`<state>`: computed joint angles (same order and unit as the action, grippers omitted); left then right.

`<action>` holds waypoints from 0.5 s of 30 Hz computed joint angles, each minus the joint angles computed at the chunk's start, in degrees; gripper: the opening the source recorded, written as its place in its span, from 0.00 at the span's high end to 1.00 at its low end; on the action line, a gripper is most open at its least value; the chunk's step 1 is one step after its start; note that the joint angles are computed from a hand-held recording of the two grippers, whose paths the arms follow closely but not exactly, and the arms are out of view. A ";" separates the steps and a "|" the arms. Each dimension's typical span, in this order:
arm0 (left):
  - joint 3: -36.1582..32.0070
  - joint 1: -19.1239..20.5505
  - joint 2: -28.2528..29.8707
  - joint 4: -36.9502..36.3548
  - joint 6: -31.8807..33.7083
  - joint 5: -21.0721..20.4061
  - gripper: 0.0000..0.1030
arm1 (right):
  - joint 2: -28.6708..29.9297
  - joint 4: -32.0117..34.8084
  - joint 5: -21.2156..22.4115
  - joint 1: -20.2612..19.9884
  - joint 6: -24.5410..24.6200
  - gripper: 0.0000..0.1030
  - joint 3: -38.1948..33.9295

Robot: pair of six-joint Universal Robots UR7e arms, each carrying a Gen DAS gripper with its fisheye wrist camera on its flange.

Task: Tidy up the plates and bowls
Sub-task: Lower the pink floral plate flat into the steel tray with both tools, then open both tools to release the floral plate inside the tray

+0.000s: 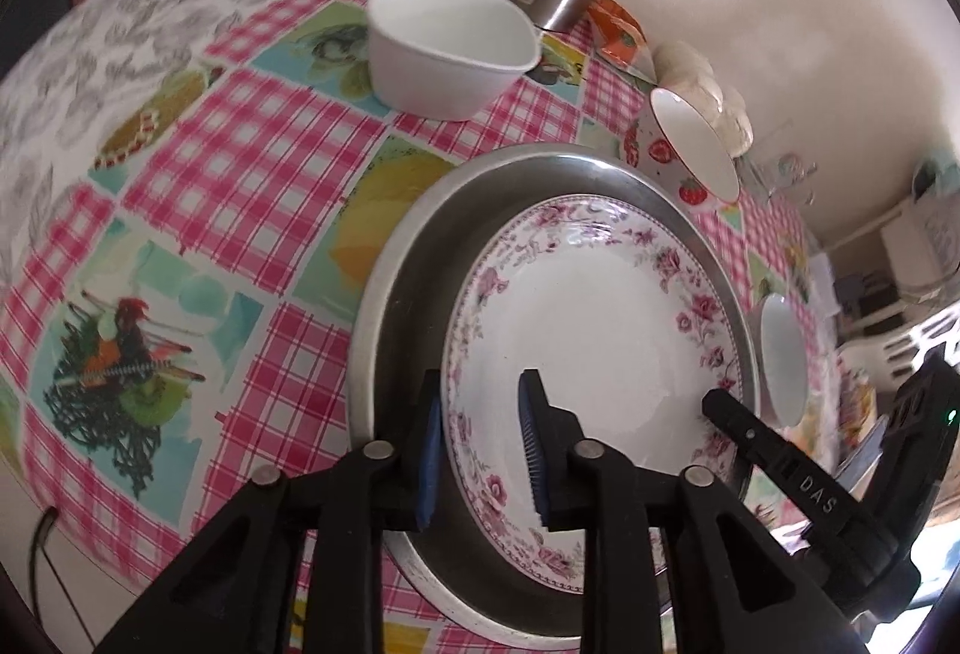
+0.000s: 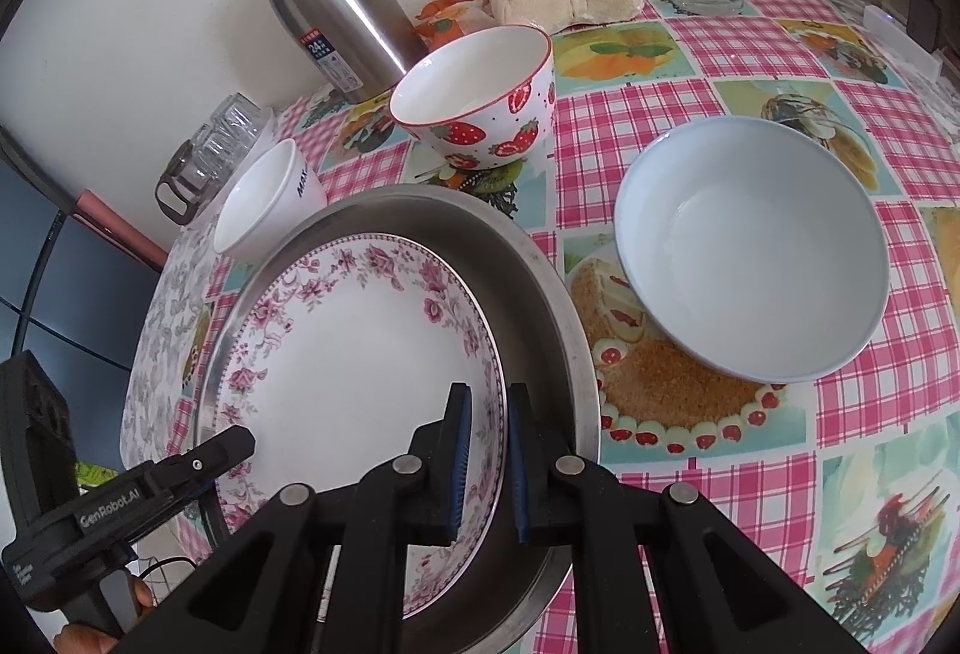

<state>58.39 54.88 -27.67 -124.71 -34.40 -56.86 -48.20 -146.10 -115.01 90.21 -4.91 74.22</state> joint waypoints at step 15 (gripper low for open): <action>1.33 -1.50 -0.24 -3.84 4.13 6.50 0.52 | 0.02 -0.06 -0.49 0.15 -0.52 0.88 0.04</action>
